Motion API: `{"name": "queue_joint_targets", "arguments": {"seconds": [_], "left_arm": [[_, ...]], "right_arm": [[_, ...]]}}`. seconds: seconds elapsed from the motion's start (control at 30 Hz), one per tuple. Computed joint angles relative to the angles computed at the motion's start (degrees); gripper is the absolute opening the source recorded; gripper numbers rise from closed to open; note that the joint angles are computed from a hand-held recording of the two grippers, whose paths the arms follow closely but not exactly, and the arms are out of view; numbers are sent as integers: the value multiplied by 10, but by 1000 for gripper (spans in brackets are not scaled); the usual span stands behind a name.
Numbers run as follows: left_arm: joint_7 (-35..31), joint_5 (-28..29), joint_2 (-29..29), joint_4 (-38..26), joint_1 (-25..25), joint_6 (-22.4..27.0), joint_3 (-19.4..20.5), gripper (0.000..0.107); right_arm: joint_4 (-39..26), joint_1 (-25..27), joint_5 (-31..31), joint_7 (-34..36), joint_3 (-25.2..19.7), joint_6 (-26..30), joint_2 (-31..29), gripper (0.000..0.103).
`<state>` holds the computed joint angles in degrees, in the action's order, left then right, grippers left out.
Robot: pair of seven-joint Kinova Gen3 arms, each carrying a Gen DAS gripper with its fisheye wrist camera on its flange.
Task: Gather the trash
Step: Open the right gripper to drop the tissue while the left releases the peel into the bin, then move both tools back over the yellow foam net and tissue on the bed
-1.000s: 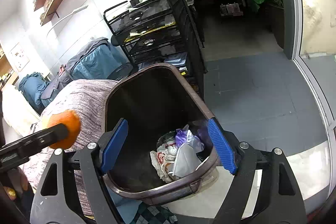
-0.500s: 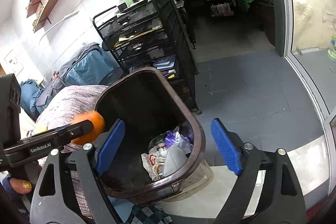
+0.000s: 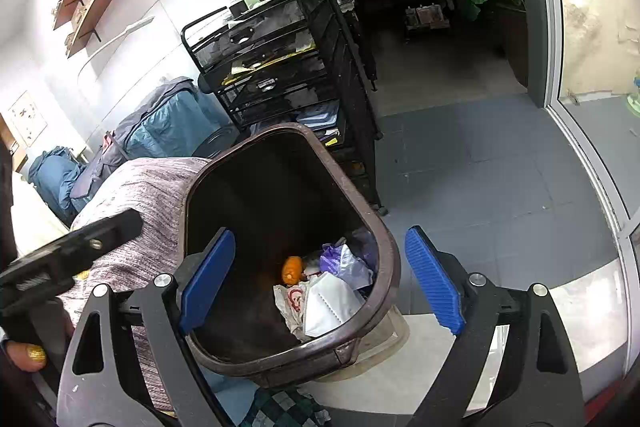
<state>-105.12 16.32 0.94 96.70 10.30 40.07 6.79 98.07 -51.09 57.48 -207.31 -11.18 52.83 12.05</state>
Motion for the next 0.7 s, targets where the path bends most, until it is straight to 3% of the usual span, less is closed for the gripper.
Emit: {"name": "queue_joint_targets", "arguments": {"seconds": [0.23, 0.43, 0.7], "left_arm": [[-38, 33, -54, 35, -7, -17, -18, 97], [-93, 83, -94, 57, -10, -4, -54, 97], [-113, 85, -129, 74, -29, 17, -84, 97]], "right_arm": [[-12, 0, -3, 20, 2, -14, 8, 87], [-30, -8, -3, 44, 7, -25, 18, 87], [-73, -24, -9, 96, 15, -39, 38, 87]]}}
